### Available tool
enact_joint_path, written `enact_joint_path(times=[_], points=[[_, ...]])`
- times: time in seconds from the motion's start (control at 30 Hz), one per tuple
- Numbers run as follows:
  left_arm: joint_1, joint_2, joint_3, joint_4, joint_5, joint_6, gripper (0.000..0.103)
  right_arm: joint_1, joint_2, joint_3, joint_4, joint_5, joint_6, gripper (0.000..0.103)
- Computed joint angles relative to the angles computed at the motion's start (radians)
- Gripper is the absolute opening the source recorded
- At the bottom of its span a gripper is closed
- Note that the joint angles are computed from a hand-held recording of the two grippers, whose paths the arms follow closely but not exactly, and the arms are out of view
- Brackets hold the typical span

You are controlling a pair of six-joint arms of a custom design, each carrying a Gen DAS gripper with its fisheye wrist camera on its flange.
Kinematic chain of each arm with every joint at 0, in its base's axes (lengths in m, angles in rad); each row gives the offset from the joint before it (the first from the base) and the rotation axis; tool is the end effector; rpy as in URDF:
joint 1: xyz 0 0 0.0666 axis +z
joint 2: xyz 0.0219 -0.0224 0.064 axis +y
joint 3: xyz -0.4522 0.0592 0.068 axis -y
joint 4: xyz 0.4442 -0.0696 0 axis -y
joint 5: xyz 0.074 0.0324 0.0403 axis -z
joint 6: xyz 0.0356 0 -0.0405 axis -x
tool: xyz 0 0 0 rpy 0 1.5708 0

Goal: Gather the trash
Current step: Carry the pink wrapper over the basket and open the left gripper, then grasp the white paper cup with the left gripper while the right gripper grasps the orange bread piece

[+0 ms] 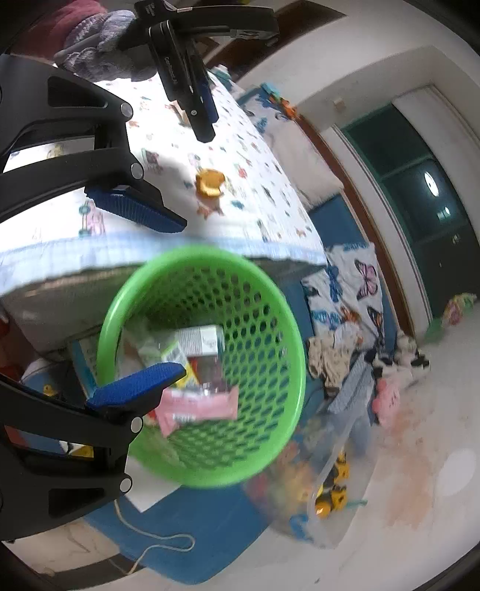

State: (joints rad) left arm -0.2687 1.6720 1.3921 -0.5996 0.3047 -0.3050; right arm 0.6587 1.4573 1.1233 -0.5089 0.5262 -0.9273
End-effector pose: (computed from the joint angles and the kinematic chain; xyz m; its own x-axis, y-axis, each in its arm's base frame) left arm 0.6052 -0.1782 0.3676 -0.5771 0.4560 -0.6775 0.6405 0.7674 -0.0290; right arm 0.4283 0.3084 0.3636 -0.5663 0.4365 -0.6992 0.3133 0.8986 0.3073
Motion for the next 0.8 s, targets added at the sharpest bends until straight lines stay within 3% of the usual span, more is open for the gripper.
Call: enact_joint_path(times=[0.3, 0.8], points=[[0.108, 0.009, 0.010, 0.037, -0.061, -0.071, 0.074, 0.000, 0.099, 0.120, 0.008, -0.089, 0.101, 0.074], [0.236, 0.120, 0.105, 0.032, -0.120, -0.225, 0.084, -0.019, 0.279, 0.365, -0.084, -0.208, 0.234, 0.074]])
